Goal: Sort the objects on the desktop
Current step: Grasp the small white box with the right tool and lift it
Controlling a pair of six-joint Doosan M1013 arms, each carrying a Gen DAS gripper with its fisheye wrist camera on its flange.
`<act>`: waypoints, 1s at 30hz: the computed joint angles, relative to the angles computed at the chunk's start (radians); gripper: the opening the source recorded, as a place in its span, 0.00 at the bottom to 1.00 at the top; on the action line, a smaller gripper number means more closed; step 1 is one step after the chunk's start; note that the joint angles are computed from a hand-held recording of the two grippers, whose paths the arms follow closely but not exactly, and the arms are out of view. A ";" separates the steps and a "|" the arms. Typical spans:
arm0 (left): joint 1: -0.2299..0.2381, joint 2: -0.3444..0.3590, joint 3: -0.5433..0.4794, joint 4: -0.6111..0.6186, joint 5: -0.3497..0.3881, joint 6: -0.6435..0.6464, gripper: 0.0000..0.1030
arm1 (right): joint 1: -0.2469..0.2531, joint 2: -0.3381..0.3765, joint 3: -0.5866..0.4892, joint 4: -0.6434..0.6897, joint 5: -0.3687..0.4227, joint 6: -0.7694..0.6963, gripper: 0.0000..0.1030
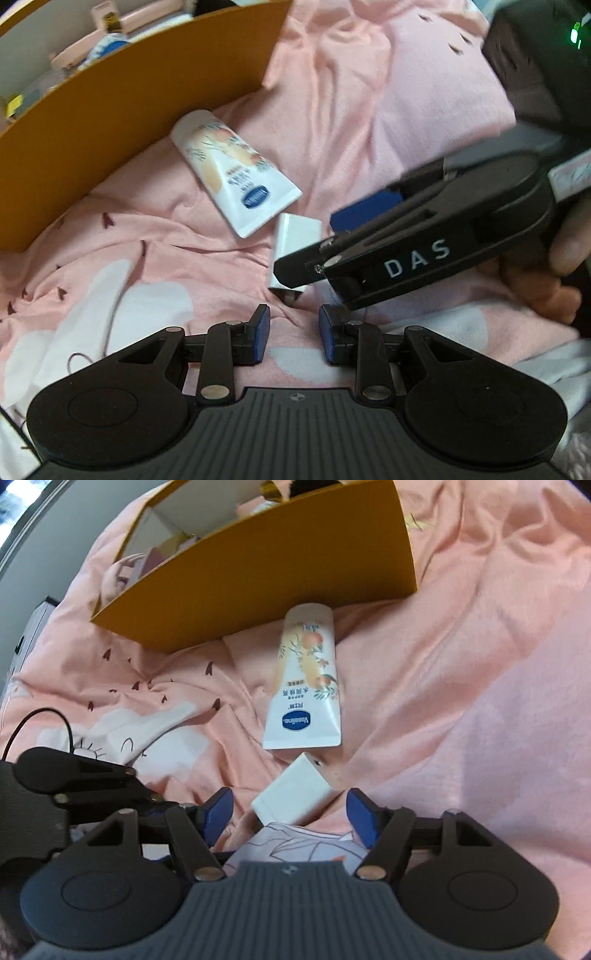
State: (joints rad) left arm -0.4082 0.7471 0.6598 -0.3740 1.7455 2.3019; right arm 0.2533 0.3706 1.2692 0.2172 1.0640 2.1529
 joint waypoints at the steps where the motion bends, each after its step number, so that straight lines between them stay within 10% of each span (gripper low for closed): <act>1: -0.002 0.013 -0.026 -0.002 0.010 -0.018 0.33 | -0.001 0.003 -0.002 0.004 0.000 0.017 0.67; 11: 0.010 0.036 -0.097 0.027 -0.036 -0.095 0.35 | -0.005 0.052 -0.027 0.037 0.022 0.147 0.63; 22: 0.014 0.044 -0.117 0.030 -0.091 -0.183 0.35 | 0.026 0.006 0.016 -0.085 -0.050 0.230 0.38; 30: -0.001 -0.018 -0.013 0.021 -0.219 -0.023 0.35 | 0.054 -0.046 0.026 -0.295 -0.094 0.273 0.36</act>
